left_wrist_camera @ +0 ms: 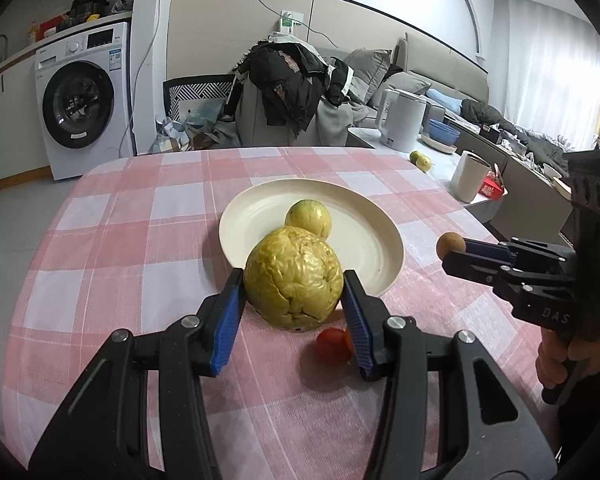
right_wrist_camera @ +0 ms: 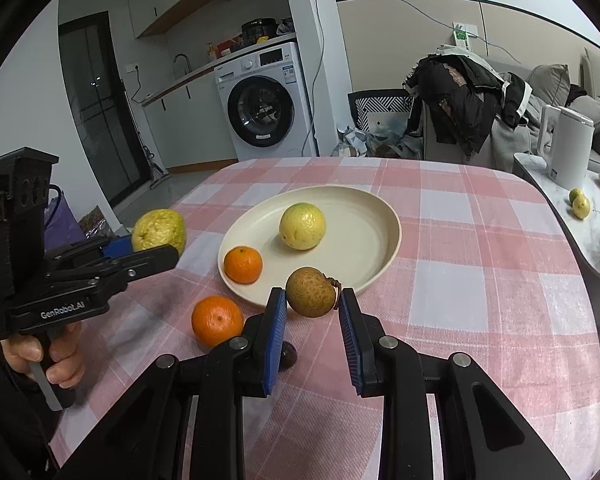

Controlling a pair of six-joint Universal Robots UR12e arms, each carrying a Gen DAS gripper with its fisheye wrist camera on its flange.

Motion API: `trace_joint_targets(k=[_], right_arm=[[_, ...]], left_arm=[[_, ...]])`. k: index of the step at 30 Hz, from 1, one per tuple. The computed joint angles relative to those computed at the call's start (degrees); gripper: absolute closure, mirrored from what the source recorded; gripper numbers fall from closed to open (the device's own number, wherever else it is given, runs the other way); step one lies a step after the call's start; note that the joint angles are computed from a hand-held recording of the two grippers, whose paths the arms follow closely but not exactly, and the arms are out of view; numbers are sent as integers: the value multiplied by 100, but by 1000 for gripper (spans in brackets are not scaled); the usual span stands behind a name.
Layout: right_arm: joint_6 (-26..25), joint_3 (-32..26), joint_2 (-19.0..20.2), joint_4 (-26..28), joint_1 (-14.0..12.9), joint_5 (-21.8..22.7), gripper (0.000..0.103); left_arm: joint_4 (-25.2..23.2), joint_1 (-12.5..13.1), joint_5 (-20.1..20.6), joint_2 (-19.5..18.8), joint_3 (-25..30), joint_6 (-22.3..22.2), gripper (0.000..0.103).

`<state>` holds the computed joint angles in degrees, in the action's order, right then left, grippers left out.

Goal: Organize fruits
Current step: 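Carry the wrinkled yellow fruit and brown fruit in both grippers over the plate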

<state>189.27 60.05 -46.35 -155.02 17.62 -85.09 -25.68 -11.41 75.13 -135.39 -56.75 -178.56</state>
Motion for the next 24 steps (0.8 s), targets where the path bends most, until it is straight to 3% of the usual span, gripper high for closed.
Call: trace_joint_targets(k=[24], right_arm=[[151, -627, 346, 323, 20, -32, 75]], left_arm=[[-651, -17, 140, -658, 1070, -23, 58]])
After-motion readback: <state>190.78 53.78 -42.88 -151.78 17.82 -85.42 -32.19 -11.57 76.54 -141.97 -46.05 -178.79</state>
